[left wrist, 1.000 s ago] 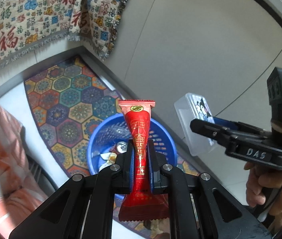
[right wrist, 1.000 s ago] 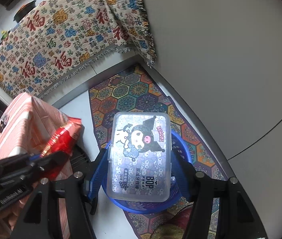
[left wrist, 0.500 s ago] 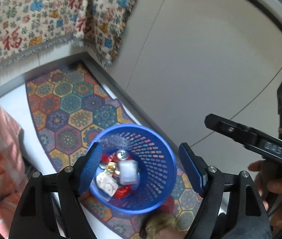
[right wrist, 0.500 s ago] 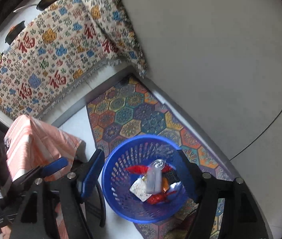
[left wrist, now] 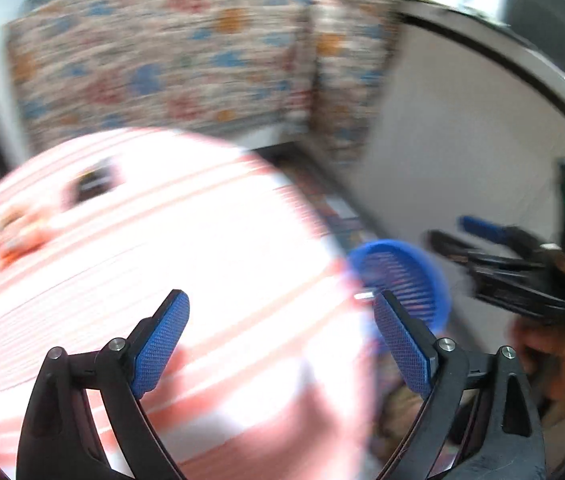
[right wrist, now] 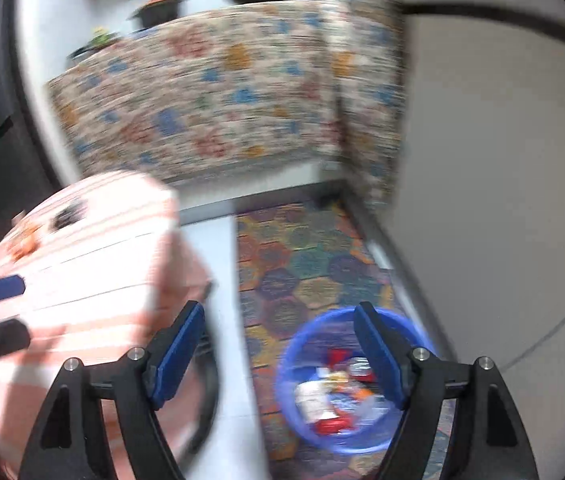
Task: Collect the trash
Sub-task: 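Move both grippers back over the table, then grasp the white-and-gold candy wrapper with the left gripper while the right gripper grasps the black-and-gold wrapper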
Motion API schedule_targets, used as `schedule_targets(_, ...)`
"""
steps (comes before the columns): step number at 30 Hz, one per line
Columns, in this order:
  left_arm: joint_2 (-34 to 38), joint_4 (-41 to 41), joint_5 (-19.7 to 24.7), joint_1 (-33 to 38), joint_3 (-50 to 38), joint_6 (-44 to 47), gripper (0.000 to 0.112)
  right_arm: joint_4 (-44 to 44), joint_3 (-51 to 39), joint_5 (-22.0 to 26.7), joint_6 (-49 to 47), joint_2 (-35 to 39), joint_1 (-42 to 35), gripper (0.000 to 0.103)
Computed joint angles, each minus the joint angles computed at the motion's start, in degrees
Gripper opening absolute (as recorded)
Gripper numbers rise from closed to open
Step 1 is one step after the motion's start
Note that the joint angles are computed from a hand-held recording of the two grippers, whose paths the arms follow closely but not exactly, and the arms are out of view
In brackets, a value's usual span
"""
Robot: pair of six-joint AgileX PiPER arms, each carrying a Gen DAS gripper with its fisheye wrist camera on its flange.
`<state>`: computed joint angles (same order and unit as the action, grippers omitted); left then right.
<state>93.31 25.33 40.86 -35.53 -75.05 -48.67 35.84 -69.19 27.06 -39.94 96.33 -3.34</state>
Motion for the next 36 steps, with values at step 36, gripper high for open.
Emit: schedule_targets(36, 9.4, -39.4, -16.0, 57.8, 3.9, 56.6, 0.102, -37.6, -74.5, 30.2, 43.2, 49.0, 39.0, 0.103)
